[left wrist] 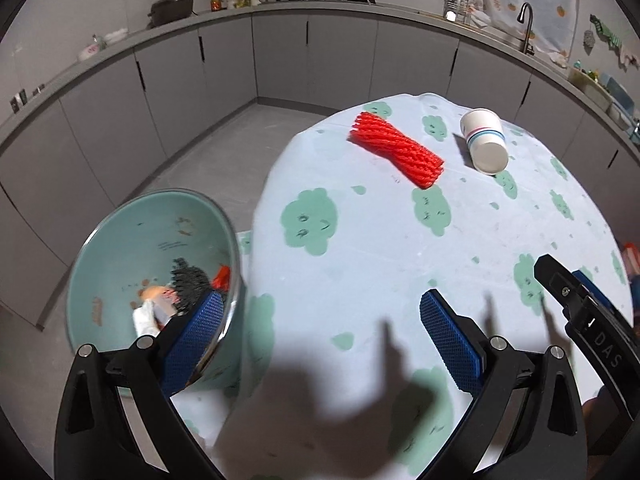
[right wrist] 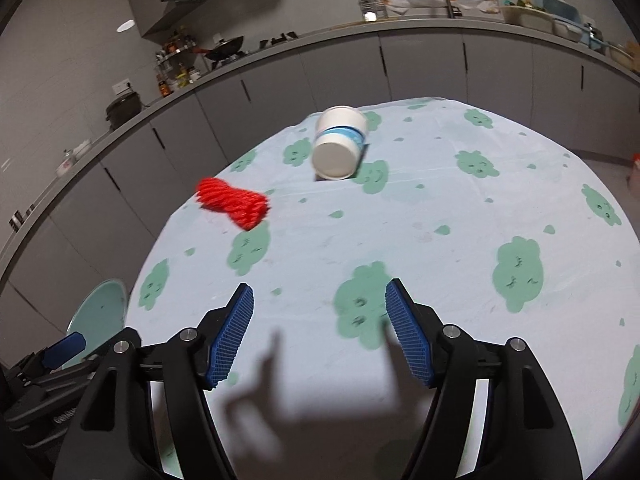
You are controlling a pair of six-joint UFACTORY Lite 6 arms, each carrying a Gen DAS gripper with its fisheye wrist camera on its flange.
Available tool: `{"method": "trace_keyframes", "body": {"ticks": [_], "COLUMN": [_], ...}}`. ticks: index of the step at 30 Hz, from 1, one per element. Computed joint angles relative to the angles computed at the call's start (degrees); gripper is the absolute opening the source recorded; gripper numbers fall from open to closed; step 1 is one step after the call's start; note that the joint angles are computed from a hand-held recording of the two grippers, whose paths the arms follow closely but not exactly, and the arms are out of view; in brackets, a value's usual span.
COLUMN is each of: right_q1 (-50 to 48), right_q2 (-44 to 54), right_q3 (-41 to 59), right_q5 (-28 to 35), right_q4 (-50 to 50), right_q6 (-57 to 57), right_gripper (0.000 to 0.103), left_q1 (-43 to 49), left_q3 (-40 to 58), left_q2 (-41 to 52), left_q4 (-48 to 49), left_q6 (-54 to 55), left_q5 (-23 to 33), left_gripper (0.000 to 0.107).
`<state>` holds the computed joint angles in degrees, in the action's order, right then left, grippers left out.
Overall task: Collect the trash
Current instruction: 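Move both tools back over the table toward the red net and paper cup, then grasp the red mesh net with the left gripper while the right grasps the white paper cup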
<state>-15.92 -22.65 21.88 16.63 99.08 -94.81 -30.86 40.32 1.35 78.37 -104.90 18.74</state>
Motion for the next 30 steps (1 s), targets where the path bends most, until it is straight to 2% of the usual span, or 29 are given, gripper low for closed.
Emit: {"method": "trace_keyframes", "body": {"ticks": [3, 8, 11, 16, 19, 25, 28, 30], "right_q1": [-2.0, -2.9, -2.2, -0.3, 1.0, 2.3, 2.5, 2.5], "right_q2": [4.6, 14.5, 20.9, 30.8, 36.3, 48.8, 55.3, 58.8], "right_q3": [3.5, 12.9, 19.4, 30.5, 37.3, 54.0, 62.7, 67.3], "right_q5": [1.2, 0.9, -0.5, -2.8, -3.9, -4.4, -2.7, -0.9], "right_q4": [-0.7, 0.8, 2.0, -2.3, -9.0, -33.5, -47.4, -52.8], "right_q6": [-0.6, -1.9, -2.4, 4.1, 11.7, 37.6, 51.8, 57.1], "right_gripper": [0.069, 0.069, 0.069, 0.069, 0.069, 0.069, 0.069, 0.069], "left_q1": [0.5, 1.8, 2.7, 4.4, 5.7, 6.8, 6.9, 6.9], "left_q3": [3.5, 14.7, 23.2, 38.7, 48.9, 70.9, 85.1, 94.7], "left_q2": [3.2, 12.4, 19.0, 30.2, 36.7, 51.3, 60.8, 67.1], "left_q4": [0.4, -4.3, -10.0, -24.6, -34.0, -47.0, -53.7, -56.5], "left_q6": [0.4, 6.9, 13.0, 27.6, 36.6, 49.7, 56.1, 58.8], "left_q5": [-0.4, -0.7, -0.5, 1.1, 2.7, 9.1, 14.4, 18.3], "left_gripper": [0.097, 0.097, 0.096, 0.096, 0.096, 0.093, 0.090, 0.089]}}
